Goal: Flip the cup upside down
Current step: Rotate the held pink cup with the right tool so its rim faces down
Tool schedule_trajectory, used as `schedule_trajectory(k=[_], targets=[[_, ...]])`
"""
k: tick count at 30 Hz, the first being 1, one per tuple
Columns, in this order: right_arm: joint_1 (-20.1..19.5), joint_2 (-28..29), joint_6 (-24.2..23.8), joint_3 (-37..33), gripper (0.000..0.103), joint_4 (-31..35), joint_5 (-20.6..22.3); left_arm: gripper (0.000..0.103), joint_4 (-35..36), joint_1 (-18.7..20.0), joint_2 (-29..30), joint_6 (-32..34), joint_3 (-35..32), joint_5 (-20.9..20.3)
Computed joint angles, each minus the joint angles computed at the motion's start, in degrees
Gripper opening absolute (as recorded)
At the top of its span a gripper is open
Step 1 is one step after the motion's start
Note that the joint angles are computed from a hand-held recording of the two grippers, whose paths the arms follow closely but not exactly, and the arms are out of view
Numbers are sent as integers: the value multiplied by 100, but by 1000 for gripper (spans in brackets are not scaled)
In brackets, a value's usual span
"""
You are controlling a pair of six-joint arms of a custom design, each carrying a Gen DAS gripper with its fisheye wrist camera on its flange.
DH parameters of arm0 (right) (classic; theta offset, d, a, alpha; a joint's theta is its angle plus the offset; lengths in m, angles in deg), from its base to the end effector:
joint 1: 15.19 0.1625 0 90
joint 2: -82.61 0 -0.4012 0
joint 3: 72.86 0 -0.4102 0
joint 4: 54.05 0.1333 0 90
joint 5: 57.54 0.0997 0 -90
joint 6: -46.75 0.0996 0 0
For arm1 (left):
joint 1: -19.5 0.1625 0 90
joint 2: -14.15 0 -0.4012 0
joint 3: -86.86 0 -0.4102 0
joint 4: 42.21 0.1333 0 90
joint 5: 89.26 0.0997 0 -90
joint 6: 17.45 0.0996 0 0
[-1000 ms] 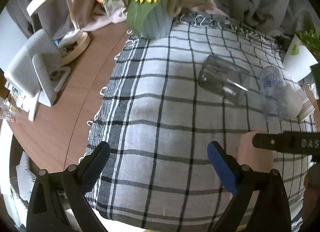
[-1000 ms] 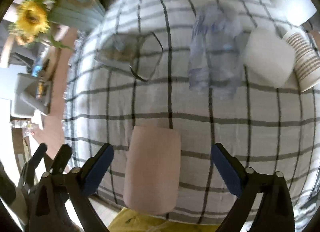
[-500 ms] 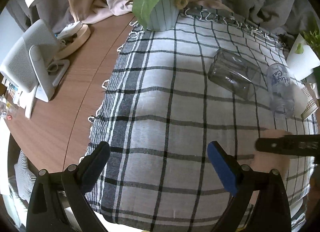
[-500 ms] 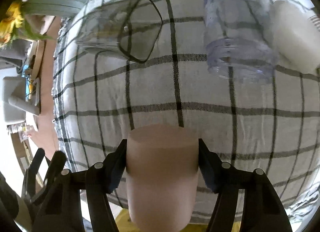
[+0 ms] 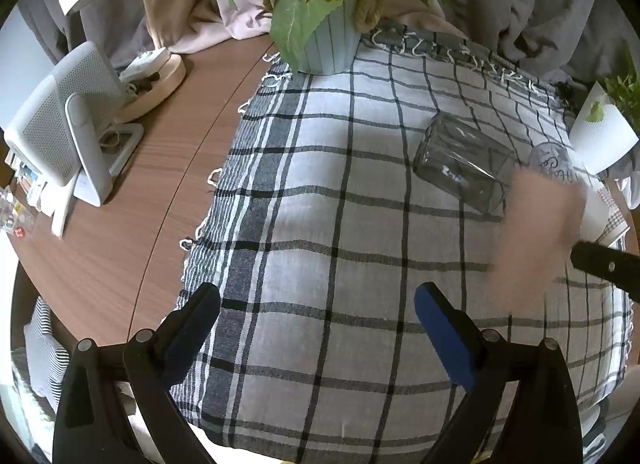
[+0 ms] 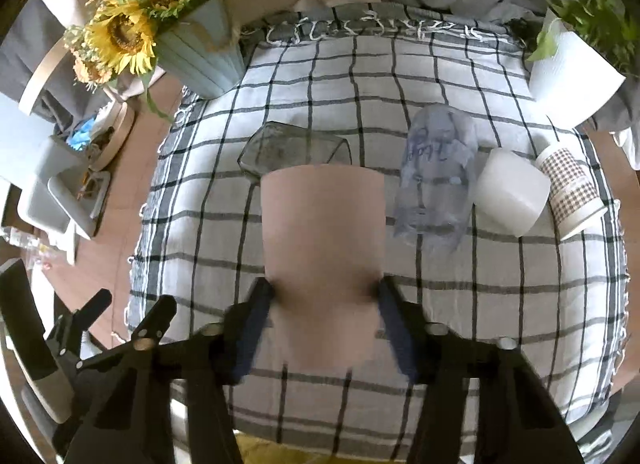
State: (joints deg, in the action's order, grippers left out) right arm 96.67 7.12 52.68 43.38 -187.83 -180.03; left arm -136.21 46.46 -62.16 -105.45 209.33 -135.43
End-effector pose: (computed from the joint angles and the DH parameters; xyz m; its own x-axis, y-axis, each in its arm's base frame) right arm 0.2659 -0.4485 0.2045 -0.8276 -0.1904 0.5281 -0.2879 0.9516 -0.1080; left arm -0.2691 -0.3638 0.1363 -0.6573 -0.3061 -0.6887 0.1103 0.8649 -0.4896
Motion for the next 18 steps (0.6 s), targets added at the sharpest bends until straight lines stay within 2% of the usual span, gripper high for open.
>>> schedule_trajectory(k=[1,7,12,18], targets=[[-27,26,-24,-15,11,56,73,99,-66,-1,-12,23,18,6],[0,63,36,42,11,22,23,99,15,-23,24,-45,13,90],[5,-7,98,91,12,43,-4,99,-339,52,31,263,56,40],[-63,-124,280,199,14,-6,224,99,-333,48,5,354,31,190]])
